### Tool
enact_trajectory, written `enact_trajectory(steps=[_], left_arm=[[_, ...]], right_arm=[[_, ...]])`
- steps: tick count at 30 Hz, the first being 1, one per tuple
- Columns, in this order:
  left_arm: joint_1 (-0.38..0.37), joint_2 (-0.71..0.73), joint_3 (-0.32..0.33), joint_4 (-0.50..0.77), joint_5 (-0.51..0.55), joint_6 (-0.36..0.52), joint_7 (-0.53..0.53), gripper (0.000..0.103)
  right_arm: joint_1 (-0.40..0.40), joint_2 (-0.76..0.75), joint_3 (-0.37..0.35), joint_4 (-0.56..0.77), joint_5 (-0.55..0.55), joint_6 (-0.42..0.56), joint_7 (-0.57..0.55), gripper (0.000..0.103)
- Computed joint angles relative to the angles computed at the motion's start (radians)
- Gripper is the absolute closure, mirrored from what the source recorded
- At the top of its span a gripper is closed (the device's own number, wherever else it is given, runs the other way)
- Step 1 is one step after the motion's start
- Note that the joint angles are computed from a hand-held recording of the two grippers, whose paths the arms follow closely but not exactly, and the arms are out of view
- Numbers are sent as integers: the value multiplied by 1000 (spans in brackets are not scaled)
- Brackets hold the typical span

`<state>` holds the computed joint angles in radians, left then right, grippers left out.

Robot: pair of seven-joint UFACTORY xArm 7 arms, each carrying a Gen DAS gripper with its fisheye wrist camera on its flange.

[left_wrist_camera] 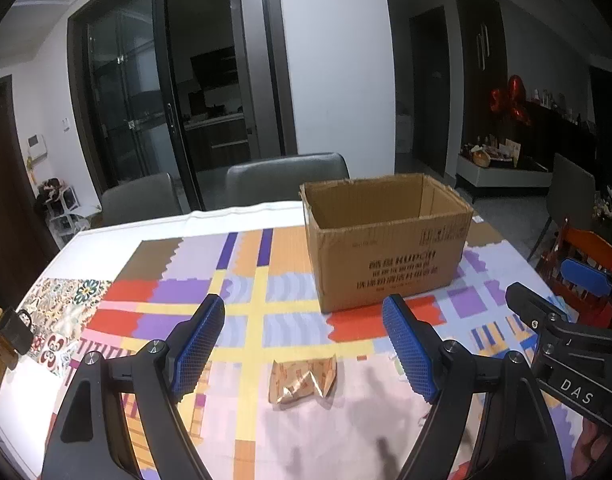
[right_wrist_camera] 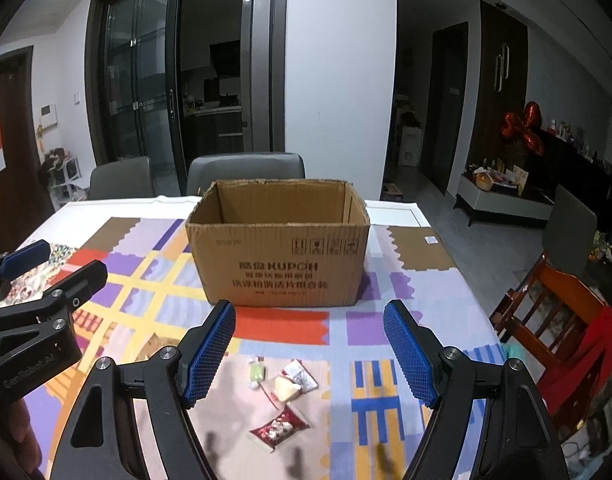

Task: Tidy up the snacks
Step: 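Withdraw both tools from the box back over the remaining snacks, then grasp the gold biscuit bag with the left tool while the right tool grasps the white-red cake packet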

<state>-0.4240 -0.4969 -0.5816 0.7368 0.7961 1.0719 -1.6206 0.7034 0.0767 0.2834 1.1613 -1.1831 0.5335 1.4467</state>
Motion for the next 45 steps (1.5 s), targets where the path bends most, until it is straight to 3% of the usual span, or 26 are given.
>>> enact_trajectory(steps=[26,45], left_arm=[[-30,61,51,-141,-7,-126,-104,22],[-34,230,157,-160,49,-250,-141,23]], right_arm=[[57,134,-56,8,29,-43,-44,26],[98,283,-149,65,155,-129,-173,26]])
